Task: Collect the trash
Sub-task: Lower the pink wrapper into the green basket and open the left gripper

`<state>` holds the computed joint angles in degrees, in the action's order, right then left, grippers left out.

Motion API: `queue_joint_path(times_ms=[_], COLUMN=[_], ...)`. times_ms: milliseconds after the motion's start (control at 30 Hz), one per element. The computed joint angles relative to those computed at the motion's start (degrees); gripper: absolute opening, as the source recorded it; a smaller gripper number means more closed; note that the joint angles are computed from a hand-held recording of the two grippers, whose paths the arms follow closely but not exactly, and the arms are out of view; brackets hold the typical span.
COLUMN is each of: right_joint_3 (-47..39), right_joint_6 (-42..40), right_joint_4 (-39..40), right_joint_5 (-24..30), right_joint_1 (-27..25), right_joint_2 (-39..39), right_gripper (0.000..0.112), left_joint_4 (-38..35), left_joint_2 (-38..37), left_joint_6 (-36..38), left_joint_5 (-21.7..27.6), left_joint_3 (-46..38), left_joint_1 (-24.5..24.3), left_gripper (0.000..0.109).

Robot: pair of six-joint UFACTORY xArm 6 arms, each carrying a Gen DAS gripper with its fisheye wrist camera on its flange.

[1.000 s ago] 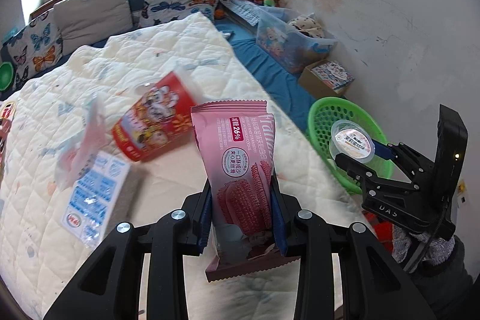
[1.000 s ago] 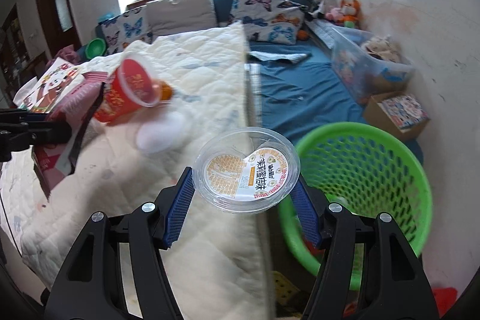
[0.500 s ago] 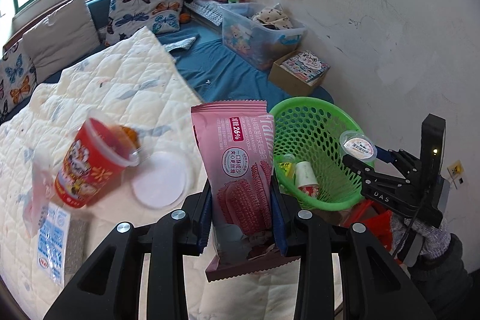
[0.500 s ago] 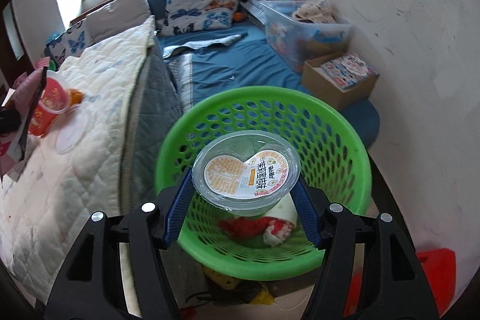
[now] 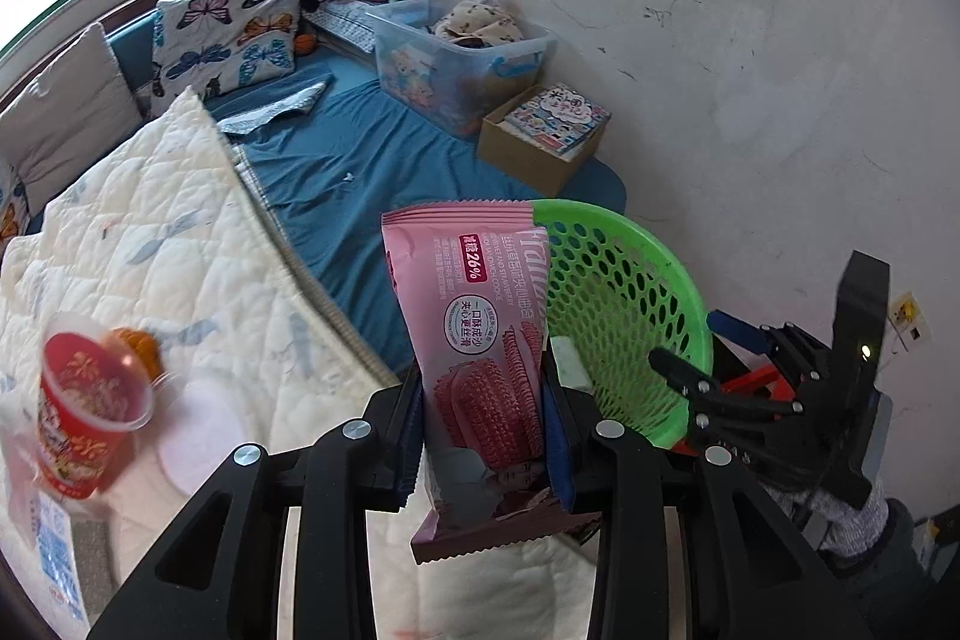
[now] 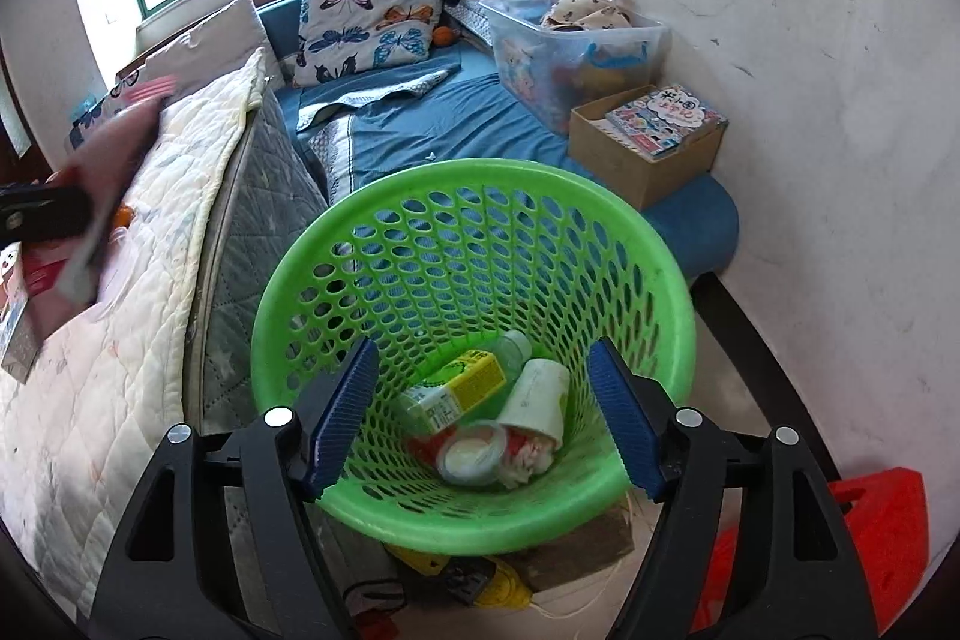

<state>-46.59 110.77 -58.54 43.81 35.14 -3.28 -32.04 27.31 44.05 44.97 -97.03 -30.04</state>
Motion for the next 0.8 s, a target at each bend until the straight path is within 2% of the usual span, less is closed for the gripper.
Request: queue_joint_path(times_ms=[433,567,800], right_joint_3=[2.8,3.1,3.2], right_joint_6=[3.9,4.8,5.3], right_joint_4=[-0.9,-0.9,-0.9], right_joint_5=[5.2,5.7,6.3], right_joint_1=[6.2,7.2,7.7], right_joint_2=[-4.5,-4.6,-4.9], right_gripper=[0.076,0.076,0.076], left_joint_4=[2.8,2.1,-0.4], left_joint_2=[7.2,7.6,6.6], left_joint_6=[-3.9,-3.9,-1.3], left_joint_5=[1.9,1.0,0.1], left_joint_3=[-7.2,-6.7,-4.9], left_joint_1=[-4.8,-5.4,-5.1], left_gripper=[0.035,0.052,0.060])
